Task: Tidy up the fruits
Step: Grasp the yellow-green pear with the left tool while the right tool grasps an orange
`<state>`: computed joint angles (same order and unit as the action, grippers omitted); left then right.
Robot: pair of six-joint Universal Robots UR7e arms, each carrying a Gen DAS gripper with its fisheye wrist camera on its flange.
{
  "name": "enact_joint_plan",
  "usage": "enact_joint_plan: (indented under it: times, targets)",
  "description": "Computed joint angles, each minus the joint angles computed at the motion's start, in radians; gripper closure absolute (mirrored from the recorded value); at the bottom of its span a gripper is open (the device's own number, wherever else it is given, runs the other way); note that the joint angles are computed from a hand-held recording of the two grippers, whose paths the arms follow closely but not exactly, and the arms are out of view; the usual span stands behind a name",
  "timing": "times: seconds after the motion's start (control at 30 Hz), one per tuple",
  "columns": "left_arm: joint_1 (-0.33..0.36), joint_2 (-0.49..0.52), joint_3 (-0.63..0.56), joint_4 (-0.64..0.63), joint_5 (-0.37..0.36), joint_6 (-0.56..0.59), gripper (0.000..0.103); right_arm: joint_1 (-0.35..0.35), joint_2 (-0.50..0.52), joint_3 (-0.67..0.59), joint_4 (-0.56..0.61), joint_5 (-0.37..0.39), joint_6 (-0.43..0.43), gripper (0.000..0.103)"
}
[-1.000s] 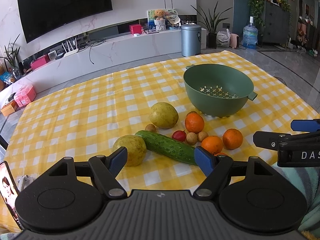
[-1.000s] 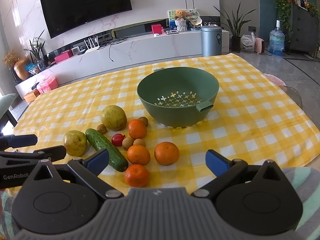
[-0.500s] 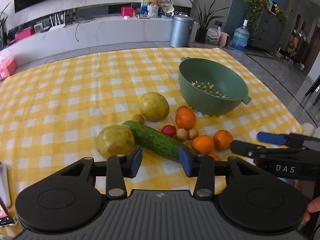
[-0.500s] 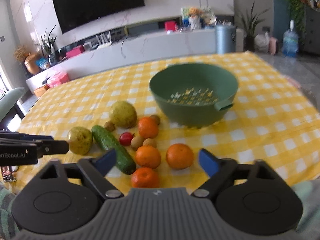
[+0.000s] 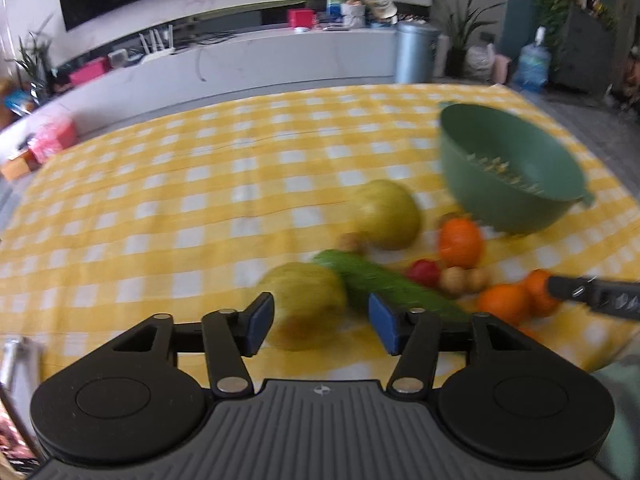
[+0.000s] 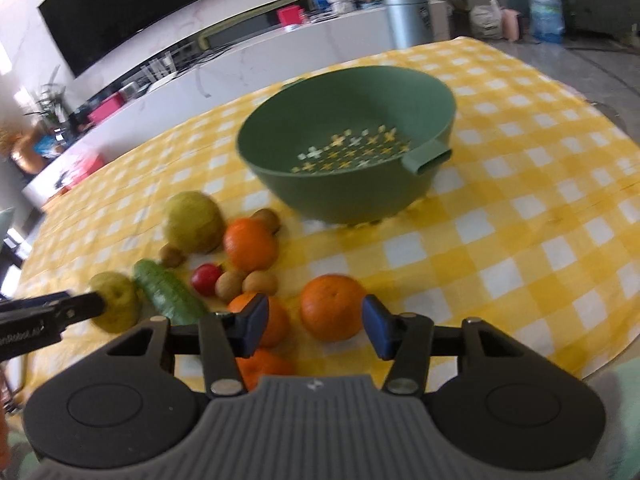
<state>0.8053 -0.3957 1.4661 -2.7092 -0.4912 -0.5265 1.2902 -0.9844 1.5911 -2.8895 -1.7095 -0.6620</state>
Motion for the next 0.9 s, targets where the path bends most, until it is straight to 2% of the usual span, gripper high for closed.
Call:
enact_joint_plan:
  times: [0.13, 0.17, 0.33, 0.53, 0.83, 0.9]
  targets:
    - [0.021, -0.005, 0.006, -0.037, -0.018, 0.014, 0.027, 0.004, 0.029, -0.033, 0.007, -0.028, 0.011, 0.053]
    - [0.027, -0.004, 0.007, -0.059, -0.025, 0.023, 0.023, 0.000, 0.032, -0.044, 0.020, -0.030, 0.025, 0.053]
    - [0.048, -0.003, 0.004, -0.050, -0.030, 0.005, 0.017, -0.008, 0.052, -0.102, 0.114, -0.040, 0.103, 0.051]
    - [0.069, -0.010, 0.019, -0.115, -0.091, 0.007, 0.017, -0.009, 0.073, -0.132, 0.152, -0.050, 0.129, 0.051]
    - [0.086, -0.001, 0.012, -0.157, -0.111, 0.024, 0.016, -0.002, 0.084, -0.129, 0.136, -0.062, 0.089, 0.057]
    - [0.087, 0.002, 0.012, -0.171, -0.116, 0.032, 0.020, -0.002, 0.085, -0.126, 0.128, -0.060, 0.083, 0.058]
